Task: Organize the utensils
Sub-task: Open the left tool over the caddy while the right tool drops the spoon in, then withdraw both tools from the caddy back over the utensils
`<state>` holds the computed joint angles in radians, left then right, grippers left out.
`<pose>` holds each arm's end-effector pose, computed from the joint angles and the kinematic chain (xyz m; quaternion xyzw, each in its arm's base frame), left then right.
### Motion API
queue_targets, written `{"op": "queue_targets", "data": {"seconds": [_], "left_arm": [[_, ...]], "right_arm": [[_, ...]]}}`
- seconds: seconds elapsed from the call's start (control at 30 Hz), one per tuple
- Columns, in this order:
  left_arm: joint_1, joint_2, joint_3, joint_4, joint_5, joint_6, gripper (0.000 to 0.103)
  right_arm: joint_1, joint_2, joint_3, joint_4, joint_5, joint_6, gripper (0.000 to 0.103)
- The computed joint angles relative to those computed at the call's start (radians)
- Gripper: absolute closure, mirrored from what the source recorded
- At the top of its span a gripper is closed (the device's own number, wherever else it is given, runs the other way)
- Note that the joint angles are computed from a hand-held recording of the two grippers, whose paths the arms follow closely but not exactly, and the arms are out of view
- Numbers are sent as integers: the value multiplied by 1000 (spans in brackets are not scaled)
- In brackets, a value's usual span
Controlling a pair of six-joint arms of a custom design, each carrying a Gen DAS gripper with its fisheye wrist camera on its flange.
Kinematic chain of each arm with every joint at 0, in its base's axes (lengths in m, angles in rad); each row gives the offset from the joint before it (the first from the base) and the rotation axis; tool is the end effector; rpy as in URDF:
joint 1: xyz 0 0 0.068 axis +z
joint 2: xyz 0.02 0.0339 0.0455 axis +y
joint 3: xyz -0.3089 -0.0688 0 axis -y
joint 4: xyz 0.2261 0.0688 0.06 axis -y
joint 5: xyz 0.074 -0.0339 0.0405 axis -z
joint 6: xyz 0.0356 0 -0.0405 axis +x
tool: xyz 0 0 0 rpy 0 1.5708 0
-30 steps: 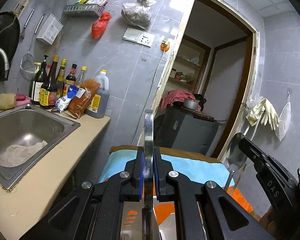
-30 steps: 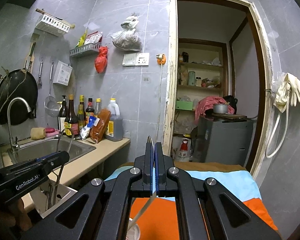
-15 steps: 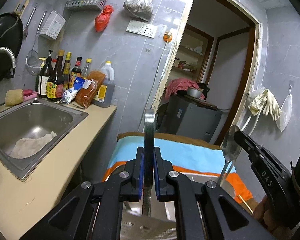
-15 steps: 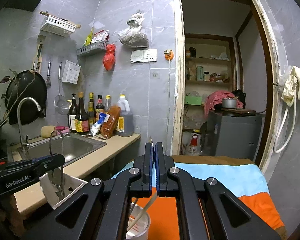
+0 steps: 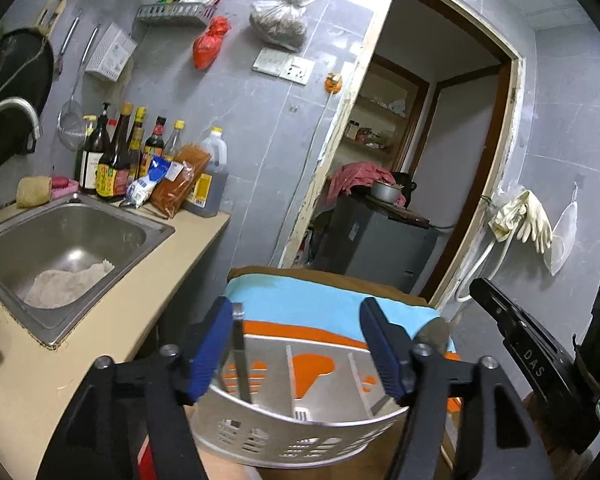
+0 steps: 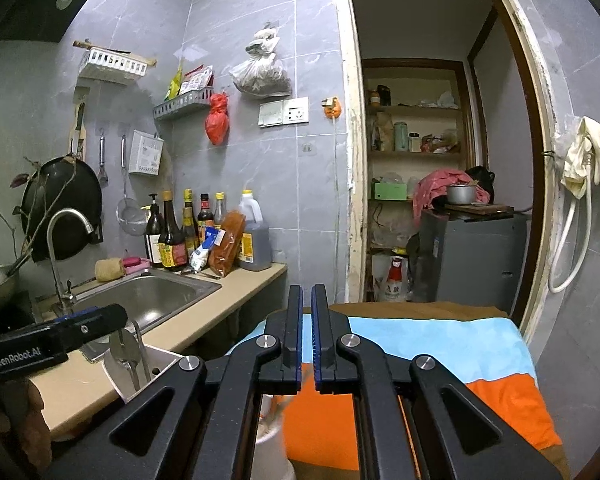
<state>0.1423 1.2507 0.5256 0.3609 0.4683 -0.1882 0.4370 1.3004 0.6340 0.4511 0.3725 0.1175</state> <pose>0.2306 0.0168 0.2640 -0.0019 0.8117 -0.2037 0.5473 0.2383 0.0970 0.2957 -0.0071 0.7742 0.0299 0.6321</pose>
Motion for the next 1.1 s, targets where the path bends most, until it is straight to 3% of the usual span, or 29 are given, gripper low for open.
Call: {"op": "queue_targets", "data": {"seconds": [0.03,0.13,0.3,0.37,0.53,0.67,0.9,1.1], "left_arm": [[-22,-17,0,-9,-25,1,28],[-83,-66,-6,-25,-88,-6,14],[-246,-150,-13,-70,-268,-29,3],[-326,-181,-18,-88,-362,-40,0],[-554,-244,-20,-153,-629,-68,0],[-715,-262,-16,-200,-783,-116,0],[-937,-208,-21,-257,-941,-250,0],[-1019,-131,-25,-240,-988,-317,0]], "right_arm": [[-9,-20,-6,-11,-5,-2,91],[-47,-95,-35,-34,-32,1,52],[-125,-222,-65,-121,-40,-22,50],[-168,-280,-75,-160,-56,-34,32],[-357,-430,-84,-275,-207,-76,12],[-608,-509,-58,-404,-430,-132,10],[-1014,-526,-22,-549,-762,-265,10],[-1192,-463,-62,-561,-889,-356,10]]}}
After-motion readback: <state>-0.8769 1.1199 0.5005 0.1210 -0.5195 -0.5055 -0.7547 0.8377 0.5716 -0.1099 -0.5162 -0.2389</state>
